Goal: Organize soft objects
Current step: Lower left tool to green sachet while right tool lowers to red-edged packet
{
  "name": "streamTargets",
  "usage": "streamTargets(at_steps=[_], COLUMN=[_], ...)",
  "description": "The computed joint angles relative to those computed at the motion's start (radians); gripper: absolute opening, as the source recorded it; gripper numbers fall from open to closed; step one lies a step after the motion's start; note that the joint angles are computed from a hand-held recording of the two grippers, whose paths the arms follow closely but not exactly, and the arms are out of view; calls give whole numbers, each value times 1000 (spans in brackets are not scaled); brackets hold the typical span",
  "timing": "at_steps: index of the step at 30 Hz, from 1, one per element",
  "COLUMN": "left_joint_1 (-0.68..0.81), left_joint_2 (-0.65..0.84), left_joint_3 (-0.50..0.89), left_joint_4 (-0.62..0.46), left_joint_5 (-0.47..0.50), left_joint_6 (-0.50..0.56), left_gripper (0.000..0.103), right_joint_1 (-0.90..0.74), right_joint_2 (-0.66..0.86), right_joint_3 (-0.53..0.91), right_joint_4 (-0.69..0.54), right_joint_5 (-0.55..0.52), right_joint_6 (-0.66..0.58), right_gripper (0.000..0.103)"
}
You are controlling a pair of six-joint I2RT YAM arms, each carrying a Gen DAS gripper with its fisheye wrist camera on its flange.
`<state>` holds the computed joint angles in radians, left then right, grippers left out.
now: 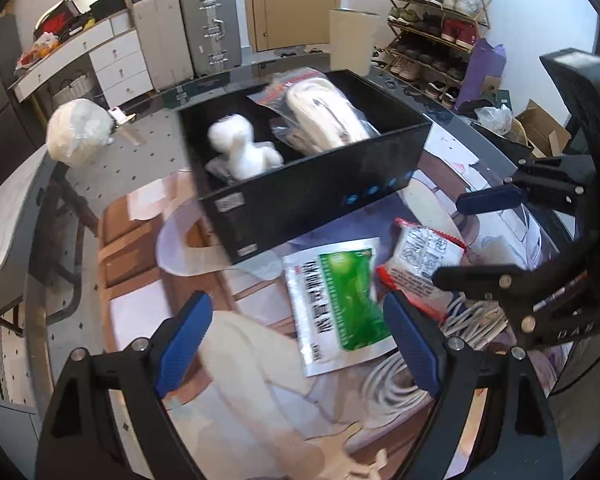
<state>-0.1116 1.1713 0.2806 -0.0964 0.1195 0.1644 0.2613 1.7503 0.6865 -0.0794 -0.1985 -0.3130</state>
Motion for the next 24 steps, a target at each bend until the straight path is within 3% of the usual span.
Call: streamTargets(at_steps=[9,14,16,24], left_joint_1=[-154,-109,-74,37], left_joint_2=[192,155,169,153], left_joint_3=[42,22,19,4], left_joint_4=[89,88,91,66], left_joint_5=[-96,-79,-63,16], left_joint_6=[-92,-76,-63,-10], left_gripper=[88,85,79,69], right_joint_1=[-37,-34,-27,50], right_joint_2=[-9,10,20,114], right_joint_3=[6,23,30,71], right_joint_4=[-10,-28,-35,-24], right_joint_5=[-13,-46,-54,-15], right_joint_6=[-15,-12,-8,30], right_gripper=[70,70,70,70])
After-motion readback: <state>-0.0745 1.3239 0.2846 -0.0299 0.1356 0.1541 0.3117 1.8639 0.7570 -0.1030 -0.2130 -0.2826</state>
